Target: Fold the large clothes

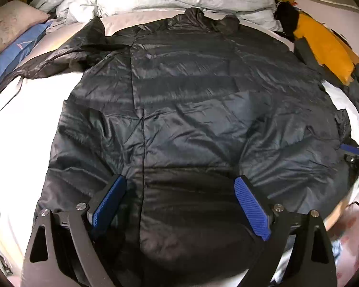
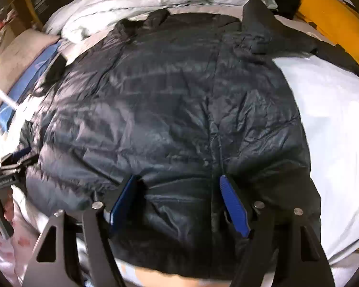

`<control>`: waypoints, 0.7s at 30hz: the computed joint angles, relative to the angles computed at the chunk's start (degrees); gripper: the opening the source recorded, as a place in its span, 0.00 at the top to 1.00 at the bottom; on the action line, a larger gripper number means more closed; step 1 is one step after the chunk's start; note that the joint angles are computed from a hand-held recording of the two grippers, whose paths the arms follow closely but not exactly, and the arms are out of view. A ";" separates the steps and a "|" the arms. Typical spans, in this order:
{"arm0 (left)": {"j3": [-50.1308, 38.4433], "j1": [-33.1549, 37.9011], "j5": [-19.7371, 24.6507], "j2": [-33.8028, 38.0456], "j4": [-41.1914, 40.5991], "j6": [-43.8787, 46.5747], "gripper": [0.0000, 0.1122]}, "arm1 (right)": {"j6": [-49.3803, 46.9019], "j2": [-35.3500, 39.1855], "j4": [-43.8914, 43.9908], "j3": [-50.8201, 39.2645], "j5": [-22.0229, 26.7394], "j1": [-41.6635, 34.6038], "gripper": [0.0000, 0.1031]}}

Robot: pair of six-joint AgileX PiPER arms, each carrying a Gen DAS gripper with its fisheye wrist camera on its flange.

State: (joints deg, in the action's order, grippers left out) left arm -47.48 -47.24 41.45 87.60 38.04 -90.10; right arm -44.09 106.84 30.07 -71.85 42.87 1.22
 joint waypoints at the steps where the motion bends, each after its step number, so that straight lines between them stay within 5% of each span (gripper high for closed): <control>1: 0.79 -1.23 0.42 -0.92 0.61 -1.46 0.18 | -1.94 -1.33 0.75 2.01 -0.35 -0.58 0.32; 8: 2.41 -13.09 9.15 -2.74 7.73 -13.04 0.18 | -16.86 -7.59 10.49 11.76 -4.81 -2.97 0.29; 14: -0.18 -24.28 20.77 -3.52 16.96 -17.42 0.15 | -41.55 -18.13 26.40 21.80 -9.17 -4.04 0.12; 18: -2.73 -26.36 20.12 -0.13 15.91 -12.68 0.11 | -52.64 -23.30 27.36 28.76 -14.36 -0.76 0.01; 21: -4.33 -25.49 18.27 3.85 12.77 -8.11 0.11 | -58.14 -23.90 27.96 34.54 -26.93 5.75 0.01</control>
